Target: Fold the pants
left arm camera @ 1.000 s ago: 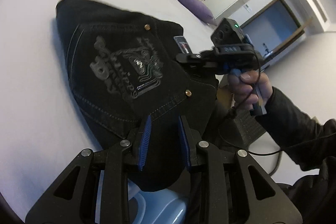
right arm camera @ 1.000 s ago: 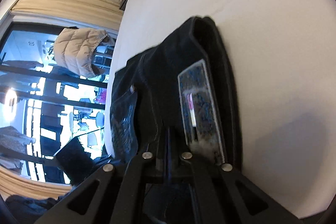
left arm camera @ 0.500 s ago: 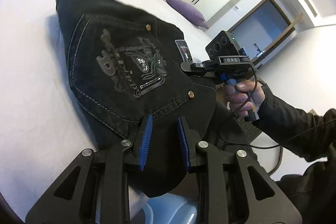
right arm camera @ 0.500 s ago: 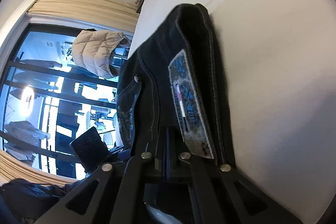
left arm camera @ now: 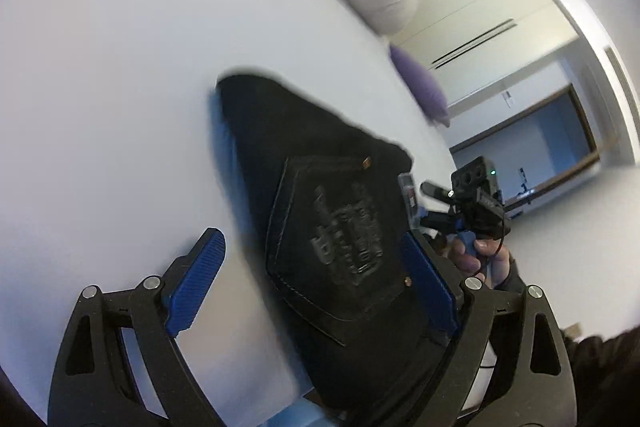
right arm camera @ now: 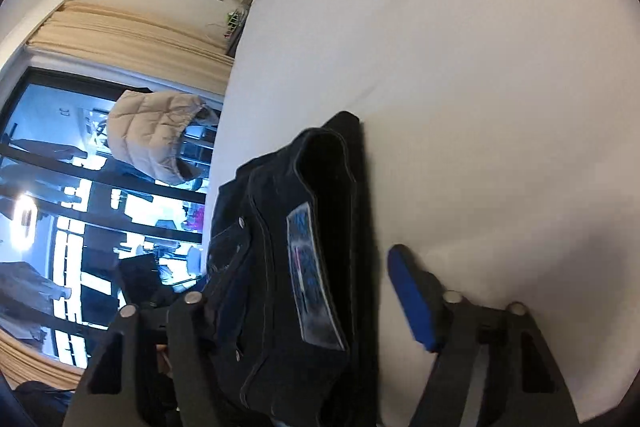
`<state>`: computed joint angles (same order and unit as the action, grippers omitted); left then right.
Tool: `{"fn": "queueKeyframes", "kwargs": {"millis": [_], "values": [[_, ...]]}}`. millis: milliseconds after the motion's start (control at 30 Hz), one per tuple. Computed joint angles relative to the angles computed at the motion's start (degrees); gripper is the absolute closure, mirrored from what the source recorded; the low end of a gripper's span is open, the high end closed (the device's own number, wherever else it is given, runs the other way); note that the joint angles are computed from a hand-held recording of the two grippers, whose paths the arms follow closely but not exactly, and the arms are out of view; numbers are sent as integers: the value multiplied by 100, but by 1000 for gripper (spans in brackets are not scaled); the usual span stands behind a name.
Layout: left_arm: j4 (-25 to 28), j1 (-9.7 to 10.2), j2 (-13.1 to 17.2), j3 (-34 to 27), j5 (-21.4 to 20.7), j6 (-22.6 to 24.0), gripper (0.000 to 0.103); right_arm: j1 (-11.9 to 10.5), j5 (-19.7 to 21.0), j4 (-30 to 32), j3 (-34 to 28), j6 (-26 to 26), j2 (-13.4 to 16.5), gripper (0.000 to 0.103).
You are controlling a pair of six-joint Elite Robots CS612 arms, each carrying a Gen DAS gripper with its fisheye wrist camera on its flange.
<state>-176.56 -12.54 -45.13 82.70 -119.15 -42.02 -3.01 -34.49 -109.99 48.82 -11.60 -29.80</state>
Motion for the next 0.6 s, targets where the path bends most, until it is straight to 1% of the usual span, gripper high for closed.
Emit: {"fn": "queueKeyframes", "kwargs": {"millis": [33,133,200,267,300,333,367,400,433,467,500,567,600], "values": [[87,-7,32,-41,-58,-3,14,7,33,150,-93,-76,42,33],[407,-46,115,-214,-143,224,14,73,-144,754,-458,-420,173,35],[615,-40,174,-363,-243,247,19,131,-300,1030,-669,-493,252,36],[919,-39,204,-476,-369,287,40,189,-461,1135,-786,-445,285,36],[1079,-38,180,-471,-314,341,46,220,-542,1149,-828,-441,293,36],[1222,-48,189,-515,-264,382,60,250,-655,1139,-839,-468,284,37],[1326,-54,212,-558,-239,384,65,272,-746,1096,-820,-483,269,41],[1349,-56,257,-621,-259,329,67,299,-884,1041,-807,-484,251,46],[1333,-53,278,-633,-283,300,71,319,-1026,964,-800,-443,240,58],[1322,-53,287,-637,-293,313,74,333,-1157,891,-763,-411,216,65],[1317,-55,292,-637,-288,315,75,334,-1169,828,-712,-392,187,67],[1288,-76,345,-714,-290,225,80,358,-1271,597,-579,-382,91,77],[1310,-99,369,-772,-263,185,81,364,-1288,548,-570,-393,65,78]]}}
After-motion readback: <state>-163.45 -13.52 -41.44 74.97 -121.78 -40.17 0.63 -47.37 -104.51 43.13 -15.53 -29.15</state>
